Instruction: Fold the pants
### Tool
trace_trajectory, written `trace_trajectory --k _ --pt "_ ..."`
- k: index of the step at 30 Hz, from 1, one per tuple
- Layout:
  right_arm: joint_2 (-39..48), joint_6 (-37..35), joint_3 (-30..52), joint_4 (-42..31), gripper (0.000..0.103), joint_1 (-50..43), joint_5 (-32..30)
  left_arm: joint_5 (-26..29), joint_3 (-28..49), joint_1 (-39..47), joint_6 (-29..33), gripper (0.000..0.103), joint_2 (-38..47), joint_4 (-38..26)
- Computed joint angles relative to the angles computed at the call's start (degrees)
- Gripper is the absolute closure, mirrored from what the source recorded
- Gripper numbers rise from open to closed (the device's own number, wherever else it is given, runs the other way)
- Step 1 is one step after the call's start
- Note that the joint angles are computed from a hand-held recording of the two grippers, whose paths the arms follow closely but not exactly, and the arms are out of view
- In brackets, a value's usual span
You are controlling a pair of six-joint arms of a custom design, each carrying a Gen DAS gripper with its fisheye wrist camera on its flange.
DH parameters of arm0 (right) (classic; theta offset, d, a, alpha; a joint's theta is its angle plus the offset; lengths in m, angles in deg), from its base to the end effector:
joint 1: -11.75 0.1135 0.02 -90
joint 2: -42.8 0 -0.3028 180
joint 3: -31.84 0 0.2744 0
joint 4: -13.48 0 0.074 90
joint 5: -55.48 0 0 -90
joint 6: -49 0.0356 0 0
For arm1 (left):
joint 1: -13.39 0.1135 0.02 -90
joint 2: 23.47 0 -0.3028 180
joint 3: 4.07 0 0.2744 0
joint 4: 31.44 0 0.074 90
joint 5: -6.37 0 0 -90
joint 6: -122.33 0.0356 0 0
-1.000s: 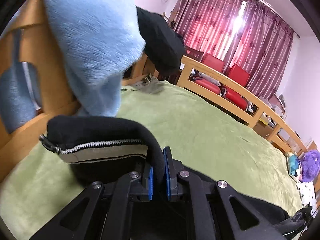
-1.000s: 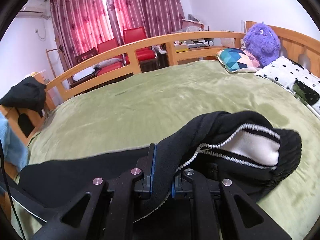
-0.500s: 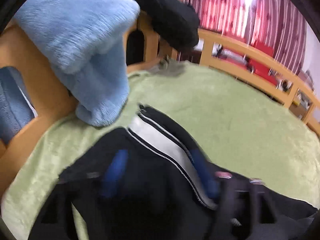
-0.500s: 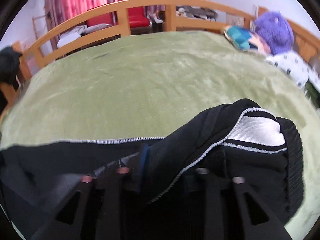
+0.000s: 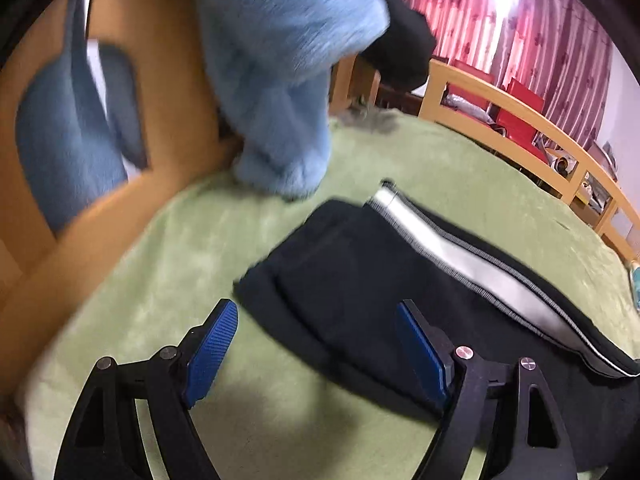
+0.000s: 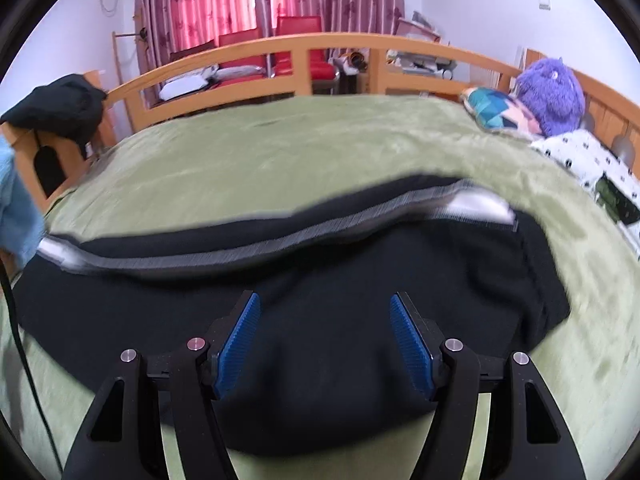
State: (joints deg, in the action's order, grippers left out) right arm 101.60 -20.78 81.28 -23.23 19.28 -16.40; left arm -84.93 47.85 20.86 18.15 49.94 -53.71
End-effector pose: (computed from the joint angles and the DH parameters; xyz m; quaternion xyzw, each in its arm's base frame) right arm 0.2084 0.0164 0.2502 0.1598 0.9037 -0.0532 0.3936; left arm 0.2656 0.0356 0.2274 -0.1771 0.9024 -0.0126 0.3926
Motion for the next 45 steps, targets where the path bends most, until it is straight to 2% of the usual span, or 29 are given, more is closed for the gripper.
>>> trace_trajectory --k 3,6,7,11,14,17,18,19,20,22,26,28,31,33,34,35,38,39,42,44,45 --pt "-1.78 6.24 -2.76 -3.70 0.037 7.09 2.05 3.00 0.64 1.71 1.38 0.033 3.61 2.70" --pt "-0.46 10.43 -3.33 -6.88 0.037 11.92 6.21 5.73 1.98 2.73 1.36 0.035 6.87 6.50" --pt "-0.13 11.53 -3.50 -7.56 0.037 12.82 6.80 6.07 2.64 2.85 1.35 0.040 7.99 7.29" --pt "-0.07 15.48 -4.22 -9.46 0.037 14.32 7.51 4.69 6.42 2.37 2.07 0.048 14.70 7.74" --pt "-0.20 18.04 -4.31 -10.68 0.037 15.00 7.75 3.03 9.15 2.60 0.30 0.055 19.93 6.48" --pt "-0.45 19.25 -4.19 -11.49 0.037 15.12 7.77 6.17 8.88 3.51 -1.68 0.055 21.22 9.00" --pt "-0.35 19.29 -4.07 -11.48 0.037 15.03 7.75 5.68 9.25 3.30 -1.92 0.065 21.46 8.88" --pt "-0.22 19.41 -4.01 -11.39 0.037 15.09 7.73 3.53 10.05 2.84 -1.97 0.083 21.69 8.11" --pt "0.00 19.52 -3.95 -11.15 0.037 15.10 7.75 3.53 10.38 3.12 -1.96 0.088 21.45 7.66" --pt "0.75 19.54 -3.70 -10.69 0.037 14.86 7.45 9.36 8.81 6.14 -3.94 0.090 17.77 8.75" --pt "1.58 20.40 -2.71 -12.22 0.039 16.27 8.30 10.48 5.67 9.96 -2.37 0.090 9.14 9.10" --pt "0.77 21.10 -2.81 -12.87 0.039 17.43 8.84 9.06 4.93 10.92 -1.54 0.090 9.09 8.36" --pt "-0.25 22.53 -3.27 -13.53 0.039 18.81 8.69 9.61 5.04 11.36 -1.12 0.087 13.24 6.72" --pt "-0.97 23.23 -3.43 -14.16 0.039 19.92 8.80 5.91 4.28 10.01 0.24 0.076 14.47 8.33" --pt "-1.23 23.29 -3.38 -14.60 0.039 20.27 9.09 3.92 4.52 9.51 0.72 0.059 14.67 8.03" --pt "-1.31 23.50 -3.17 -15.36 0.039 20.78 9.71 1.13 5.09 8.83 0.98 0.053 14.51 6.82" --pt "-1.62 23.98 -2.71 -16.92 0.039 21.78 10.56 1.87 3.63 10.37 0.54 0.038 10.96 8.40" --pt "-1.55 24.21 -2.54 -17.16 0.039 21.97 10.63 0.66 3.72 10.53 -0.12 0.029 10.22 8.25" --pt "-1.66 24.46 -2.80 -17.35 0.039 22.01 10.46 -0.36 5.27 10.60 0.40 0.028 12.00 6.24" --pt "-1.40 24.54 -3.25 -16.73 0.039 22.09 10.21 2.44 5.99 10.94 0.64 0.031 14.63 5.23" --pt "-0.96 24.83 -3.44 -16.49 0.039 22.19 10.17 3.88 5.95 10.86 0.02 0.040 16.28 5.52"
